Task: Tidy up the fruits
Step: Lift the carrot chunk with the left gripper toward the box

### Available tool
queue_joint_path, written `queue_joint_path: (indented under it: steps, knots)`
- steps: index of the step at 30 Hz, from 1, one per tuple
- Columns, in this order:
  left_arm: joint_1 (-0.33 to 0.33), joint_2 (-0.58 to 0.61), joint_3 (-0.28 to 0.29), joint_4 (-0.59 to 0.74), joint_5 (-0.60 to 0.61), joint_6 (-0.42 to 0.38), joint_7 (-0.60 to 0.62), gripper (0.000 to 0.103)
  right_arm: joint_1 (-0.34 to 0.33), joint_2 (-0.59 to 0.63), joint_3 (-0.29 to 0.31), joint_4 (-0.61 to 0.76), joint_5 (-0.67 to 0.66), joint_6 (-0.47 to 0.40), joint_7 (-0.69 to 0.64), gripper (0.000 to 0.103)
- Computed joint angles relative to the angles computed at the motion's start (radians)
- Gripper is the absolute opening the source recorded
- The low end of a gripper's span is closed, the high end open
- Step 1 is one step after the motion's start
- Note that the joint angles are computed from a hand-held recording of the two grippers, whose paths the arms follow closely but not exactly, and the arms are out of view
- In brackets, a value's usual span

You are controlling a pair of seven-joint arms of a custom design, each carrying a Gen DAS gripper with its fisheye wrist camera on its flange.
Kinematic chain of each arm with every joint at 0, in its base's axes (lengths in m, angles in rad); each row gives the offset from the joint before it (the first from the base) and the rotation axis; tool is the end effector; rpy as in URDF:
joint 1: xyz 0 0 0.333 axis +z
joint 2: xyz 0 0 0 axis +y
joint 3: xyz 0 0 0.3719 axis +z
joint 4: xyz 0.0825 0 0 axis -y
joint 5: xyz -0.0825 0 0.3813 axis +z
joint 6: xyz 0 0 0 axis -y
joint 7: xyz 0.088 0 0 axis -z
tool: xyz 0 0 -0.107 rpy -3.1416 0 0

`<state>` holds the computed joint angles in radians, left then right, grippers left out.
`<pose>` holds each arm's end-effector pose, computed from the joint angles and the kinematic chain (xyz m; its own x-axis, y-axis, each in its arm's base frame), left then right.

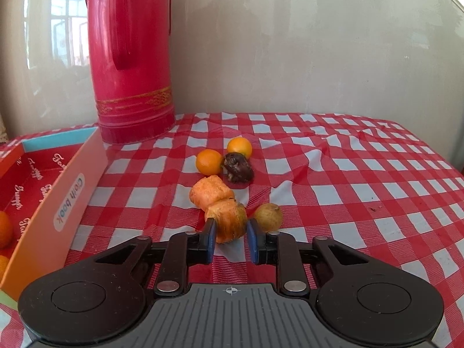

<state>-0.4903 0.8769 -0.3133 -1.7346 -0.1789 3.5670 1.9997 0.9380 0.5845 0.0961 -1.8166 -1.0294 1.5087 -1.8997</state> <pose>0.5704 -0.4736 0.2447 -0.7057 -0.7082 -0.0217 -0.3854 0.4094 -0.8270 0.3963 0.4656 0.2692 -0.8669 -0.4146 -0.2768 0.0771 0.4371 -0.8961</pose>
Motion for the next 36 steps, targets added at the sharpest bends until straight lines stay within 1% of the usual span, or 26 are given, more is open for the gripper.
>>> queue_joint_path:
  steps: [1,3,6,8,9,11,12,14,15,16,17,18,20,21,23,24,25,26,27,28,30,32,36]
  knots:
    - [-0.008,-0.001,0.009,-0.005,-0.004,0.021,0.004,0.019,0.001,0.001,-0.001,0.001,-0.001,-0.002,0.001,0.097]
    - [-0.019,-0.002,0.022,-0.011,-0.006,0.058,0.017,0.004,0.0,0.001,0.0,0.001,-0.002,-0.001,-0.002,0.097]
    - [-0.042,-0.003,0.047,-0.015,-0.034,0.096,0.04,0.004,-0.002,-0.001,0.0,-0.003,-0.006,0.01,-0.001,0.097]
    - [-0.041,-0.004,0.049,-0.012,-0.039,0.088,0.054,0.004,-0.004,0.0,0.0,-0.003,-0.007,0.016,-0.007,0.097]
    - [-0.035,-0.009,0.045,-0.013,-0.031,0.066,0.063,0.004,-0.005,0.001,0.0,-0.001,-0.006,0.019,-0.01,0.097]
    - [-0.041,-0.006,0.049,-0.014,-0.043,0.077,0.07,0.004,-0.003,0.004,-0.001,0.003,-0.006,0.018,-0.01,0.097]
    - [-0.039,-0.005,0.048,-0.014,-0.036,0.077,0.079,0.008,-0.004,0.004,-0.001,0.001,-0.007,0.024,-0.01,0.097]
    - [-0.053,-0.007,0.058,-0.005,-0.058,0.06,0.089,0.033,-0.003,0.005,-0.003,0.003,-0.011,0.026,-0.016,0.097]
    - [-0.055,-0.008,0.06,0.003,-0.072,0.037,0.088,0.064,-0.003,0.008,-0.003,0.006,-0.011,0.025,-0.022,0.097]
    - [-0.068,-0.006,0.072,0.013,-0.099,0.033,0.084,0.085,-0.002,0.009,-0.004,0.008,-0.012,0.025,-0.026,0.097]
    - [-0.08,-0.003,0.083,0.018,-0.123,0.046,0.079,0.087,-0.002,0.009,-0.005,0.007,-0.014,0.027,-0.027,0.097]
    - [-0.081,-0.002,0.082,0.021,-0.128,0.05,0.079,0.087,-0.001,0.008,-0.006,0.006,-0.017,0.029,-0.026,0.097]
    - [-0.058,0.0,0.057,0.027,-0.107,0.037,0.074,0.087,0.0,0.008,-0.006,0.004,-0.018,0.03,-0.026,0.097]
    - [-0.057,0.003,0.055,0.032,-0.106,0.031,0.072,0.087,-0.001,0.007,-0.006,0.003,-0.017,0.031,-0.026,0.097]
    - [-0.049,0.01,0.047,0.047,-0.091,-0.009,0.071,0.085,-0.003,0.005,-0.006,-0.001,-0.016,0.038,-0.021,0.097]
    - [-0.055,0.014,0.053,0.056,-0.092,-0.024,0.072,0.076,-0.004,0.003,-0.006,-0.004,-0.017,0.042,-0.016,0.097]
    - [-0.061,0.017,0.061,0.066,-0.094,-0.05,0.072,0.065,-0.004,0.001,-0.006,-0.008,-0.018,0.045,-0.013,0.097]
    - [-0.06,0.019,0.06,0.077,-0.092,-0.081,0.07,0.056,-0.005,0.0,-0.006,-0.01,-0.018,0.046,-0.014,0.097]
    - [-0.055,0.02,0.056,0.084,-0.089,-0.106,0.064,0.036,-0.006,0.0,-0.005,-0.009,-0.018,0.046,-0.015,0.097]
    - [-0.051,0.021,0.053,0.092,-0.087,-0.13,0.057,0.026,-0.005,-0.001,-0.005,-0.01,-0.019,0.046,-0.014,0.097]
    - [-0.056,0.022,0.062,0.094,-0.092,-0.129,0.042,0.024,-0.006,-0.001,-0.005,-0.011,-0.018,0.047,-0.013,0.097]
    - [-0.068,0.021,0.075,0.088,-0.095,-0.104,0.033,0.024,-0.007,-0.002,-0.005,-0.012,-0.017,0.048,-0.011,0.097]
    - [-0.106,0.013,0.111,0.049,-0.116,0.023,0.05,0.023,-0.006,-0.002,-0.005,-0.012,-0.018,0.046,-0.007,0.097]
